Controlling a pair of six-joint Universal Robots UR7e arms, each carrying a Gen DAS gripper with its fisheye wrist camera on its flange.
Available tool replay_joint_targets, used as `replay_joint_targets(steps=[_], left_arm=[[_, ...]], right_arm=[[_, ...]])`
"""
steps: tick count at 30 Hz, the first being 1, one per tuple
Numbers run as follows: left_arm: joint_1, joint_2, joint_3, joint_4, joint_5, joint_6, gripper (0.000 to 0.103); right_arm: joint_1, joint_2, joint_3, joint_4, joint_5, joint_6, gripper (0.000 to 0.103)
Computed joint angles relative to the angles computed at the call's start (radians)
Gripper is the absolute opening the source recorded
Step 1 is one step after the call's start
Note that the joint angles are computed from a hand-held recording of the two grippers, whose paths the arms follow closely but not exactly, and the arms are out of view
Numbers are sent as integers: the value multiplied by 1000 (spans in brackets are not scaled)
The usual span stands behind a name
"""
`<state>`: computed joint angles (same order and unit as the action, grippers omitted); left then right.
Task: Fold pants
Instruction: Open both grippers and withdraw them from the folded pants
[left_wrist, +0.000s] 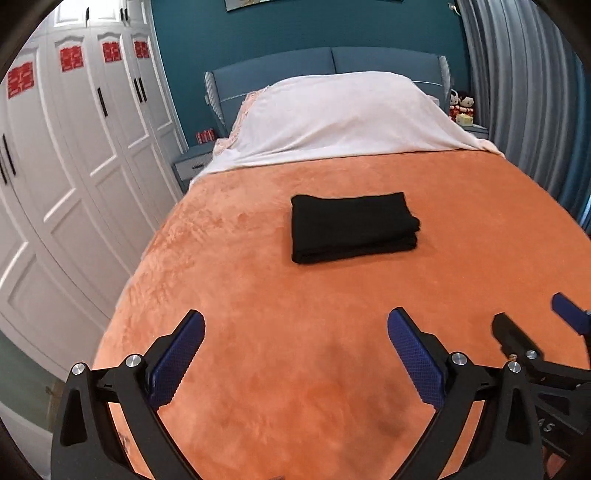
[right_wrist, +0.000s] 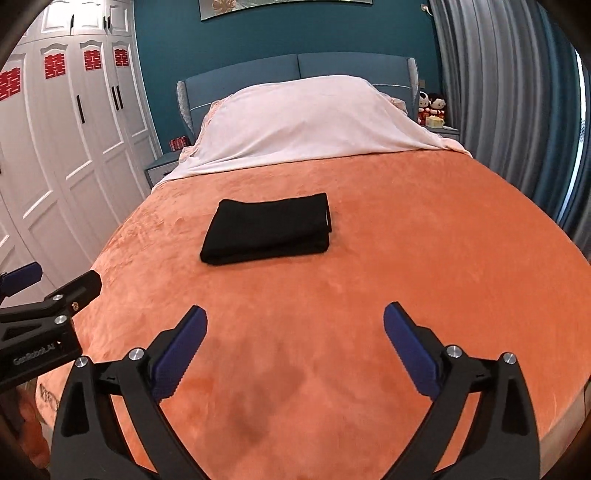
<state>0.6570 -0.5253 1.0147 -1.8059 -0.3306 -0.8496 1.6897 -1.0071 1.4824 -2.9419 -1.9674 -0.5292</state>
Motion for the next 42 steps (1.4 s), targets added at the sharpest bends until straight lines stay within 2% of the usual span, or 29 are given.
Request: replay_joint_targets(steps=[6,14,21,23,27,31,34,37,42], left_arm=[[-27,-57,73,101,-51,-168,98],[-41,-80,103,151,-54,-245,98],[-41,-83,114,88,-79,-193,98],[-44,-88,131,64,-67,-178,98],[-62,-95,193,-39,18,-135,97],[-61,-99,219,-170,12,-47,97],[-62,-98,203,-77,37,-112,97],[-60,-97,164,96,29,-246,98],[-54,-107,176,98,-11,-252,97]], right_arm=[[3,-77,110,-30,7,-6,95],[6,-125,173,-39,14,-12,95],[5,-135,187,-38,16,-6,95],[7,-137,191,-40,13,-8,95],[6,-136,192,-39,13,-3,95],[2,-141,199,-37,13,5,95],[-3,-145,203,-34,12,10,95],[-5,-151,208,-33,10,7,95],[-8,-154,209,-24,9,6,95]])
